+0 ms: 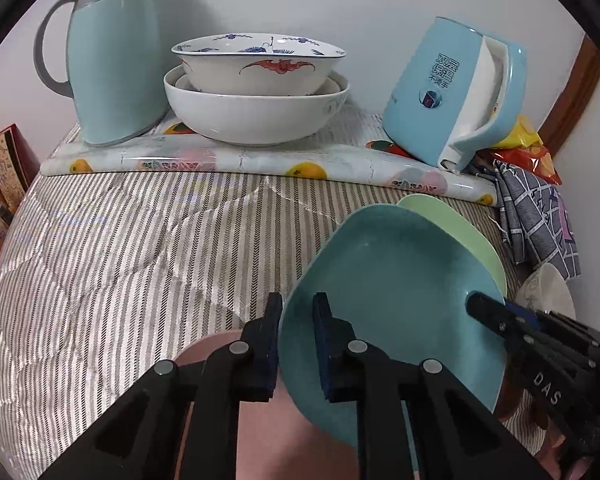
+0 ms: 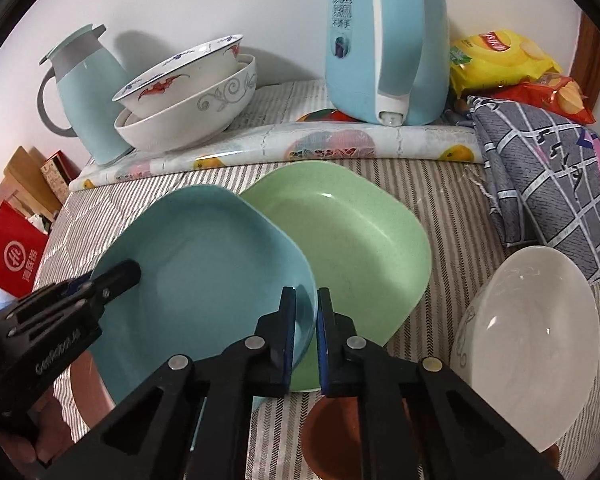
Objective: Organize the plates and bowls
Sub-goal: 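Lift the light-blue plate with both grippers and carry it over the pink plate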
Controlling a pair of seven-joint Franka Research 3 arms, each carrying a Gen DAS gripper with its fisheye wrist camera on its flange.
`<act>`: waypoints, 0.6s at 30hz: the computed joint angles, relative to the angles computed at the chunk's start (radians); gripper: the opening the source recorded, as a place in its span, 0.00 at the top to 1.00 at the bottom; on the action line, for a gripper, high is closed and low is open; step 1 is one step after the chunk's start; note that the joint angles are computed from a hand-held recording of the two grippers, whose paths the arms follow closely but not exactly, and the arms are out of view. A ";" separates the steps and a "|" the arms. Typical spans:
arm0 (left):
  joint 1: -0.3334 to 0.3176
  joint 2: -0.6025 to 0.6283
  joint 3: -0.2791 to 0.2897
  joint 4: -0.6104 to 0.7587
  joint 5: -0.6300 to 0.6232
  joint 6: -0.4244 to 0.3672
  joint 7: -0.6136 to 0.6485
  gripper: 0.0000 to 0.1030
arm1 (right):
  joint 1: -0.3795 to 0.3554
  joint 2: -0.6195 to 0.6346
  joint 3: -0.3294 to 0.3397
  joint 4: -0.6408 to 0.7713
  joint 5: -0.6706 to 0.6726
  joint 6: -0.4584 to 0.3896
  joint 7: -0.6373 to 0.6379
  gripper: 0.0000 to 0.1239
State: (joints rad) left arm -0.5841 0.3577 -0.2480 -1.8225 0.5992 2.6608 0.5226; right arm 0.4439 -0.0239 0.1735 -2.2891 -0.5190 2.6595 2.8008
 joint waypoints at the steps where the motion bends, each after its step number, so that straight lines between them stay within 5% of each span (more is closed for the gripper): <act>1: -0.002 -0.008 0.001 -0.008 0.002 0.000 -0.006 0.86 | 0.000 -0.002 0.001 0.000 -0.009 0.000 0.008 0.92; 18: 0.038 -0.206 -0.030 -0.224 0.062 0.035 -0.135 0.87 | 0.014 -0.066 0.057 -0.012 -0.040 -0.017 0.056 0.93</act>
State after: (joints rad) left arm -0.5457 0.1519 -0.2777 -2.0465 0.6616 2.6955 0.3876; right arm 0.4577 -0.0895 0.2301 -2.3011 -0.5588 2.6426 2.8569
